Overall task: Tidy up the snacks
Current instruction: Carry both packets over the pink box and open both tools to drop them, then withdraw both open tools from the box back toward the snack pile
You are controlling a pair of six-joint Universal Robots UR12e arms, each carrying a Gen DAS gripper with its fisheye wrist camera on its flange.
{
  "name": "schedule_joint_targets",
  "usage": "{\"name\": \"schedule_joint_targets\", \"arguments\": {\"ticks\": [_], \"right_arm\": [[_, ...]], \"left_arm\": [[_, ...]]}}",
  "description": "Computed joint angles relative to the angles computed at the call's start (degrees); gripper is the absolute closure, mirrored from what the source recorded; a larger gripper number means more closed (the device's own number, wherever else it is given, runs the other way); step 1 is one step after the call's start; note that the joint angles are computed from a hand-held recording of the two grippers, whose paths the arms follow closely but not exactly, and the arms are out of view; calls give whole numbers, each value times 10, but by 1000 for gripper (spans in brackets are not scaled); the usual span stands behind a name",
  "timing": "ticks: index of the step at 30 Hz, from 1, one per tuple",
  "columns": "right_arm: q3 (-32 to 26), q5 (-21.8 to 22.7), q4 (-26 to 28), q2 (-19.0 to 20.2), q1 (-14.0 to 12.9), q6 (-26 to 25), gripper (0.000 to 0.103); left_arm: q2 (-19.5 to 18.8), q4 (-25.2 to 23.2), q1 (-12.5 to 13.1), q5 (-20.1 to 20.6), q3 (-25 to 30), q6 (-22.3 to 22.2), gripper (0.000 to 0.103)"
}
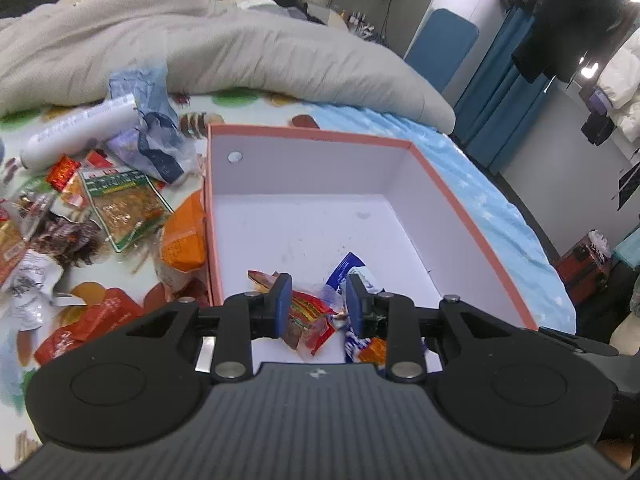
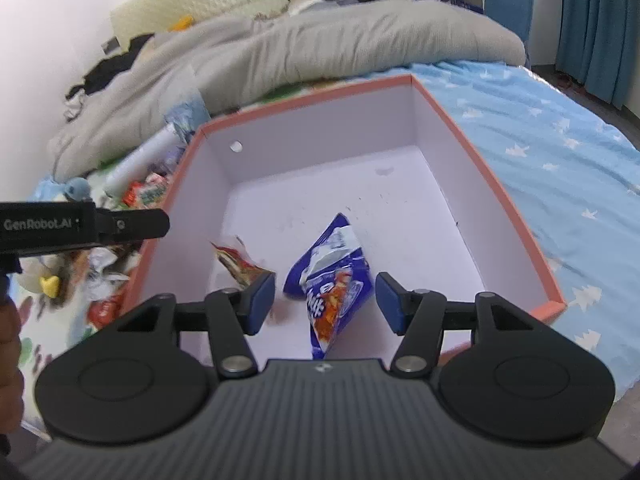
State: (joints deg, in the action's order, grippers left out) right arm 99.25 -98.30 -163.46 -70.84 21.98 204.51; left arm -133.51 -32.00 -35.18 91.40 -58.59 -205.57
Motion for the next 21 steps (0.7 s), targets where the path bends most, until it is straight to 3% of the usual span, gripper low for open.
{"name": "schedule_joint_targets", "arguments": {"ticks": [21], "right_arm": [[68, -60, -80, -76, 74, 15, 45]], "left_arm": [[162, 137, -35, 79, -217, -7, 69]]}}
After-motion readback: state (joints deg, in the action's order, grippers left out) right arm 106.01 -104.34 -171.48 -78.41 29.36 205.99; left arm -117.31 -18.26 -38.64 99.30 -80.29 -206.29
